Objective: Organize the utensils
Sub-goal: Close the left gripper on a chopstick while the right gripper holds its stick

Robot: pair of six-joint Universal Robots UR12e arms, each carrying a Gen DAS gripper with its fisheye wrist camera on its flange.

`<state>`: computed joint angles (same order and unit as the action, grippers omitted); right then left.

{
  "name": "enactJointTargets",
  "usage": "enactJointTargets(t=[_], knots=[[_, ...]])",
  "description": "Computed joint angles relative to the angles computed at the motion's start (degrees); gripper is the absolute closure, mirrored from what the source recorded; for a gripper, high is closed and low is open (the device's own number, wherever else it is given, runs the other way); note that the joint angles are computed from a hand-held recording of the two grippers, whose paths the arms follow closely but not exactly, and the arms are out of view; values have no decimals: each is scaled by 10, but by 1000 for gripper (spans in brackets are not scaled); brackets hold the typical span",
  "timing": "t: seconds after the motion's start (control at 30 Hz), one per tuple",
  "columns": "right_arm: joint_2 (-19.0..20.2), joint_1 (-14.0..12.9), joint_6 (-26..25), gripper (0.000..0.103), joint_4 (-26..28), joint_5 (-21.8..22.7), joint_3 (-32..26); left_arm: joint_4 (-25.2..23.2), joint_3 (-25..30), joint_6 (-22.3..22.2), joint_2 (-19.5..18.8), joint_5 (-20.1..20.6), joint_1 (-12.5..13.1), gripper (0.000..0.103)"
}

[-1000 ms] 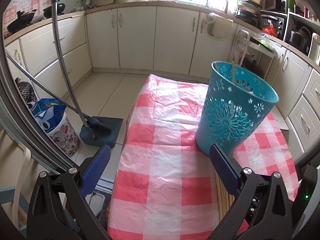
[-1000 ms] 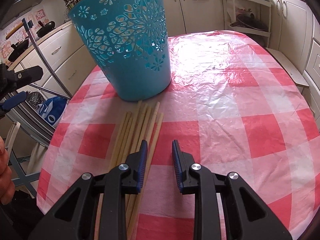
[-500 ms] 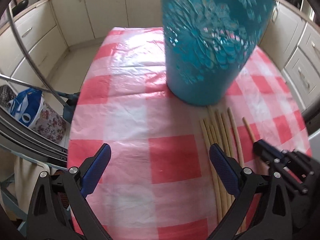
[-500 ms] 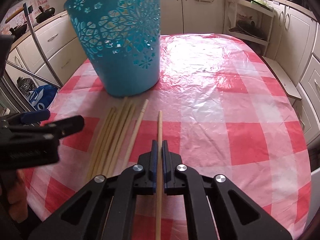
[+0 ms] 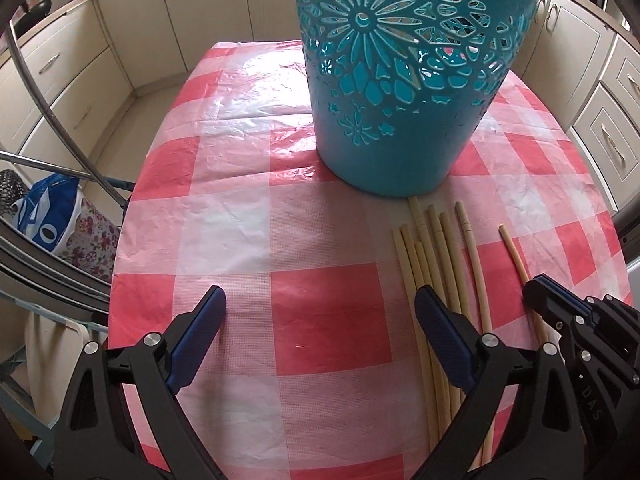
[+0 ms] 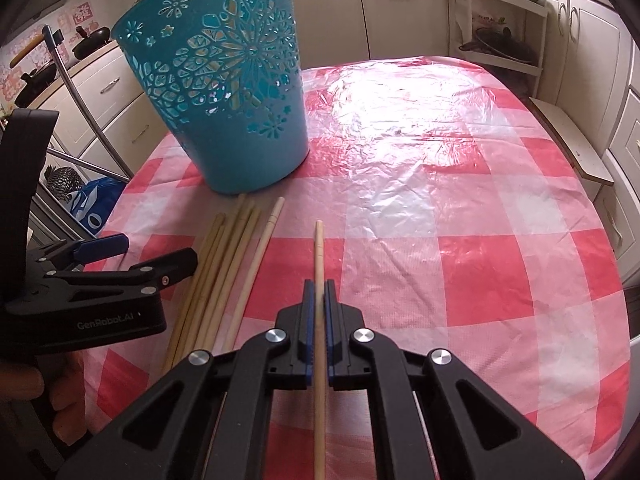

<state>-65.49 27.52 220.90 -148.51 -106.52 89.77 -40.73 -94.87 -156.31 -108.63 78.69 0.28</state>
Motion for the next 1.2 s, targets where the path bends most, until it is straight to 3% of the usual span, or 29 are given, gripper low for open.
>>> enactJointTargets(t=[0.5,0.6,0.67,0.9,1.0,1.17,1.2], knots=[[0,-1,-1,98,4,2,-2,5,-6,6,5,-9,-6,23],[-1,-2,2,98,2,4,0,4,-8,6,8,-8,-7,28],[-2,-2,3,98,2,4,1,11,-8,10,6,9,-7,37],[-1,-1,-3,98,6,1,-1,15,-9,18,8,6,-8,41],[1,0,-5,98,10,-3,-5,13,-10,31,10,-5,-7,54],[3,1,-14,98,14,-3,-8,-18,3,52,7,-32,-3,95],[3,1,-11,98,11,0,-7,-27,5,53,7,-36,-4,96]])
